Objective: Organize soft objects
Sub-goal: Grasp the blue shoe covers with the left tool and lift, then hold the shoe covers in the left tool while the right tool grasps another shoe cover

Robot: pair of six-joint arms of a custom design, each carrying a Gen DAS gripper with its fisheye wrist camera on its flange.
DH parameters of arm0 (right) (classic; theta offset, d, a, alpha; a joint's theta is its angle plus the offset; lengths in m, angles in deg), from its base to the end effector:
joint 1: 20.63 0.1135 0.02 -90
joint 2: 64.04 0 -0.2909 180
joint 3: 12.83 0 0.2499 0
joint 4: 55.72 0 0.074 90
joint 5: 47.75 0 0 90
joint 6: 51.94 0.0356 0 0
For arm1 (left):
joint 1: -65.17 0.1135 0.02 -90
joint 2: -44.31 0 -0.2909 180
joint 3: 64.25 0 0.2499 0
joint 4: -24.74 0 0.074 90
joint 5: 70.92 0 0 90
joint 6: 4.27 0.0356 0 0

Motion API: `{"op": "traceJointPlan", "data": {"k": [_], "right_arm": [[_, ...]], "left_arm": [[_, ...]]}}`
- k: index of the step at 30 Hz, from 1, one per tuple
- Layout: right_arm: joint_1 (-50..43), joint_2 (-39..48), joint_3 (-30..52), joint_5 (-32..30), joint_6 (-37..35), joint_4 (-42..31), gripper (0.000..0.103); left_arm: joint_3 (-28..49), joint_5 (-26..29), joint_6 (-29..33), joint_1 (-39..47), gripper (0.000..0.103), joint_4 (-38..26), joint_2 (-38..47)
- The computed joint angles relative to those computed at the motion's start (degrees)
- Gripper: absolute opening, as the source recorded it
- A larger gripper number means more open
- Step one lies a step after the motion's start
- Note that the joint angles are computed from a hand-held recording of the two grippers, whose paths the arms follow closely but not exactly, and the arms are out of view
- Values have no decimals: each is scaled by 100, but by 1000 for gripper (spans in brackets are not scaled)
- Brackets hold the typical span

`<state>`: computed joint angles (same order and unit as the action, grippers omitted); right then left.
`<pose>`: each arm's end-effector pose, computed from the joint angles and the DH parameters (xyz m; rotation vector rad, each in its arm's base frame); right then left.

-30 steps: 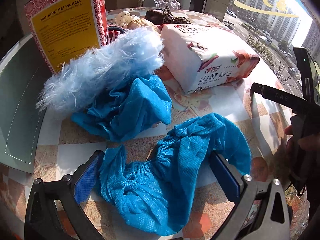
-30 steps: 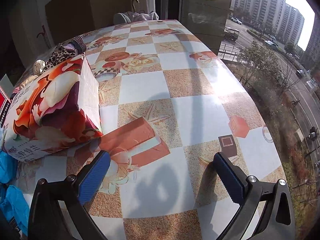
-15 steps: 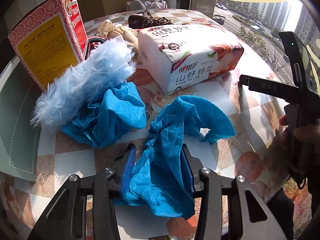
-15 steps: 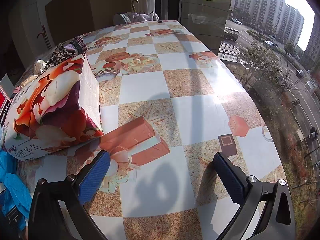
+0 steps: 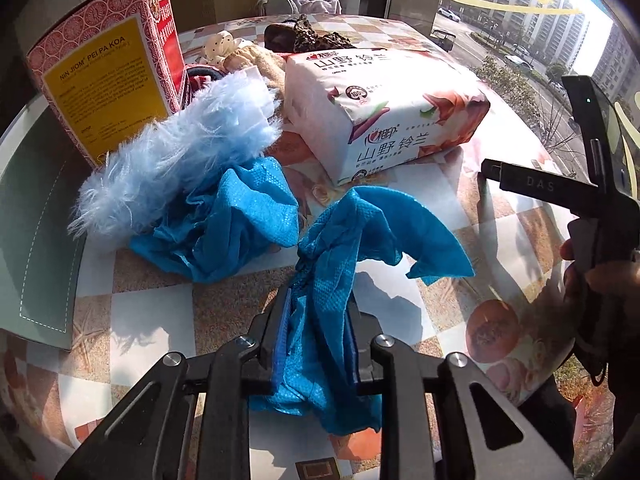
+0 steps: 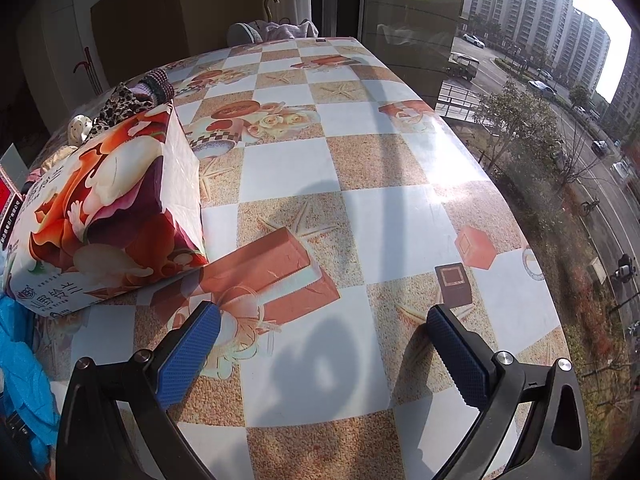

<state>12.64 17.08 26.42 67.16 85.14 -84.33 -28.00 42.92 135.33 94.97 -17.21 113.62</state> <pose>0.1727 0.0954 0.1339 0.4109 2.5711 -0.1504 0.1410 0.0642 0.1464 0.5322 2.6178 -0.2093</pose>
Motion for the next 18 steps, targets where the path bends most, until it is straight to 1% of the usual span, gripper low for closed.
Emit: {"op": "traceJointPlan", "data": {"k": [2, 5, 7, 8, 10, 12, 14, 15, 16, 17, 18], "right_arm": [[225, -218, 44, -100, 241, -286, 103], [1204, -698, 72, 271, 971, -641, 103], [1925, -705, 244, 466, 1342, -785, 103], [2222, -630, 358, 512, 1366, -745, 103], [2675, -384, 664, 607, 1175, -661, 103], [2962, -138, 1017, 643, 745, -514, 103], [3061, 10, 1265, 453, 229, -235, 103], [3065, 80, 1365, 309, 8, -90, 103], [3078, 124, 1440, 176, -175, 54, 103], [3080, 144, 1478, 37, -334, 224, 103], [3067, 159, 1498, -100, -456, 381, 103]], "left_arm": [[106, 234, 245, 402, 24, -240, -23], [204, 483, 767, 1165, 23, -465, -1], [332, 541, 1027, 1613, 23, -552, 229], [403, 556, 1079, 1783, 23, -549, 371], [522, 548, 1034, 1980, 23, -459, 573], [629, 553, 911, 2067, 23, -322, 711], [734, 572, 832, 2117, 23, -287, 793], [791, 609, 830, 2144, 26, -289, 850], [839, 646, 866, 2164, 32, -322, 907], [857, 679, 937, 2189, 36, -347, 953], [849, 690, 984, 2186, 46, -317, 993]]}}
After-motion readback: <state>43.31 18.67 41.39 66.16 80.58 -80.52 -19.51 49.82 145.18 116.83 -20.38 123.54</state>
